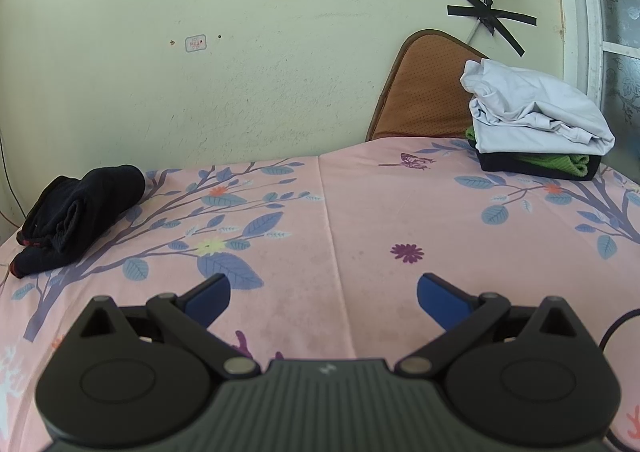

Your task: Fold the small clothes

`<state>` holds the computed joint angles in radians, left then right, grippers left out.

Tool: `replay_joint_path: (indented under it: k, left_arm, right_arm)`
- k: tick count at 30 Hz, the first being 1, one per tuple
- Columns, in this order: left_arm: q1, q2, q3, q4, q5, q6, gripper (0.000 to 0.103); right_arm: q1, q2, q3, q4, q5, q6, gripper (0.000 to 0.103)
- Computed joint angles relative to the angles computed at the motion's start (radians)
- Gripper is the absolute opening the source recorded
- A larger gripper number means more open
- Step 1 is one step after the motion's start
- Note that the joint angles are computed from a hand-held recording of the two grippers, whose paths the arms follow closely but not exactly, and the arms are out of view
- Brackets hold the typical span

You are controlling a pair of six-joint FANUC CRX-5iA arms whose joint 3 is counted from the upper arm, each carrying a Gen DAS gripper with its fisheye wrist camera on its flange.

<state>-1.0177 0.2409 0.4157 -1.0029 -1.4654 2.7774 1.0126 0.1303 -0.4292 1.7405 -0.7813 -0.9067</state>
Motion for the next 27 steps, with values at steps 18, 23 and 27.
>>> replay_joint_path:
  k: [18,23,27]
  left_arm:
    - [0.001,-0.002,-0.004,0.002,0.004,0.000,0.103]
    - [0.002,-0.003,-0.004,0.002,0.005,-0.001,0.103]
    - [0.002,-0.003,-0.004,0.003,0.005,-0.001,0.103]
  right_arm:
    - [-0.003,-0.002,-0.004,0.009,-0.001,-0.016,0.103]
    - [-0.003,-0.002,-0.004,0.009,0.000,-0.015,0.103]
    - [-0.003,-0.002,-0.004,0.009,0.000,-0.016,0.103]
